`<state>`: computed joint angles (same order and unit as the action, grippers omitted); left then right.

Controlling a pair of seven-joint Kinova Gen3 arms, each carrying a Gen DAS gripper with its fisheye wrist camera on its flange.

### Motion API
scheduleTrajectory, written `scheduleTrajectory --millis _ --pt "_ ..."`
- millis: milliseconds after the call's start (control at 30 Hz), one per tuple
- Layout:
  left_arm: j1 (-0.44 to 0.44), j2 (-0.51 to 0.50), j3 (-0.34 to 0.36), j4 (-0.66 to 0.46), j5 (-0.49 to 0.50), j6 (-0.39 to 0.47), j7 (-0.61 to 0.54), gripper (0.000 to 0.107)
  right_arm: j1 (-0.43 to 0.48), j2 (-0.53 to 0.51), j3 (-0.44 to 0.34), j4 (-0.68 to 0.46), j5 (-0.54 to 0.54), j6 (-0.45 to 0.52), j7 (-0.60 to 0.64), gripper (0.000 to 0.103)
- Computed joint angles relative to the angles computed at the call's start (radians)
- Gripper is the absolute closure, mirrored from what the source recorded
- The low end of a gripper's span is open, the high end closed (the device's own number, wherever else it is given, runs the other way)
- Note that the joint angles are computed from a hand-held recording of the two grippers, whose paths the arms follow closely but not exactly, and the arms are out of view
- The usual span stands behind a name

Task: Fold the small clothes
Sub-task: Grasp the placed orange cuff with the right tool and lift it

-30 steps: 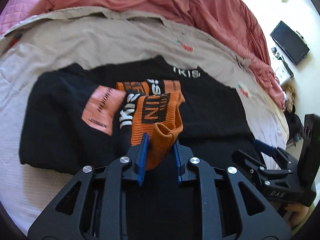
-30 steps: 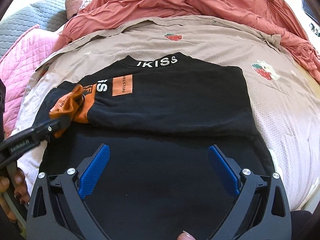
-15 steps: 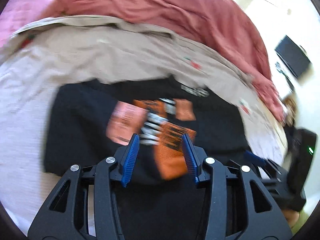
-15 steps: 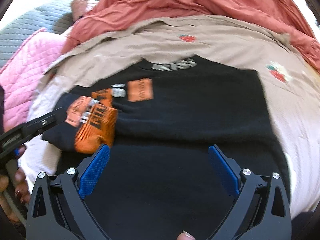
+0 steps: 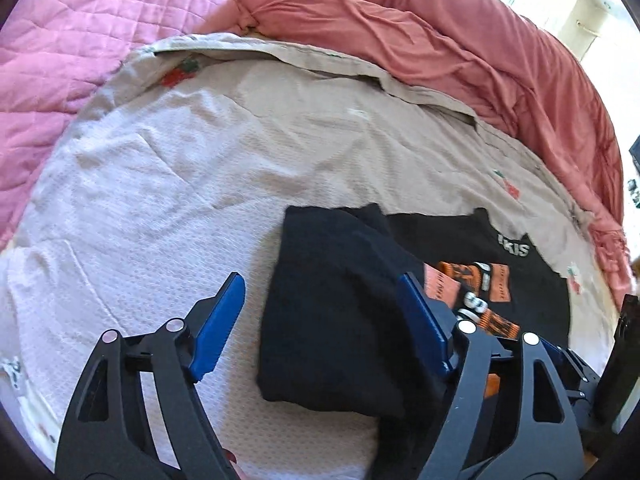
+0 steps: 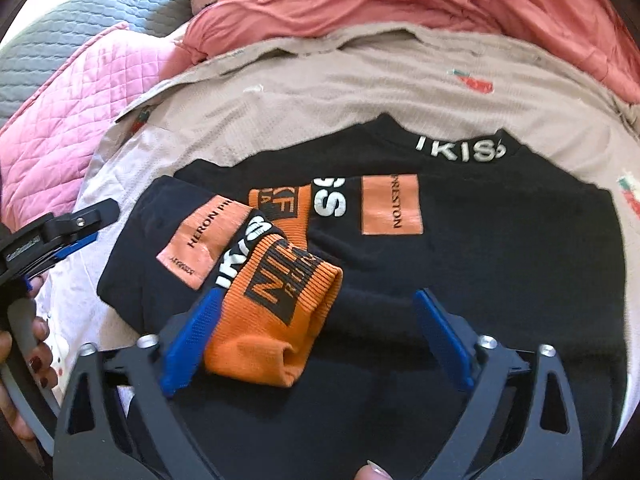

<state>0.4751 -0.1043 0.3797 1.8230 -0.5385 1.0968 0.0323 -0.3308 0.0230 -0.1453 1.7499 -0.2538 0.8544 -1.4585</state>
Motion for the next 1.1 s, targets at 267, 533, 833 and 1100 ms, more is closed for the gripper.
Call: scheduleTrajectory --millis 267,533,833,1100 --pt "0.026 0.023 0.002 -0.020 -0.030 0.025 -0.009 0.031 -0.001 -0.011 -0.014 0.022 -0.115 -0.020 0.151 0.087" --pt "0.009 -0.026 -0.013 0.034 -0.030 -0.071 0.019 0.031 0.024 -0.091 0.040 0.003 -0.275 0.025 0.323 0.098" --pt "-0.094 -0.097 0.028 0.108 -0.004 -0.194 0.071 0.031 0.082 -0.172 0.094 -0.083 -0.142 0.027 0.360 0.098" --pt "-0.068 0.008 0.094 0.072 -0.092 -0.253 0.087 0.031 0.159 -0.125 0.095 -0.090 0.094 -0.005 0.225 0.098"
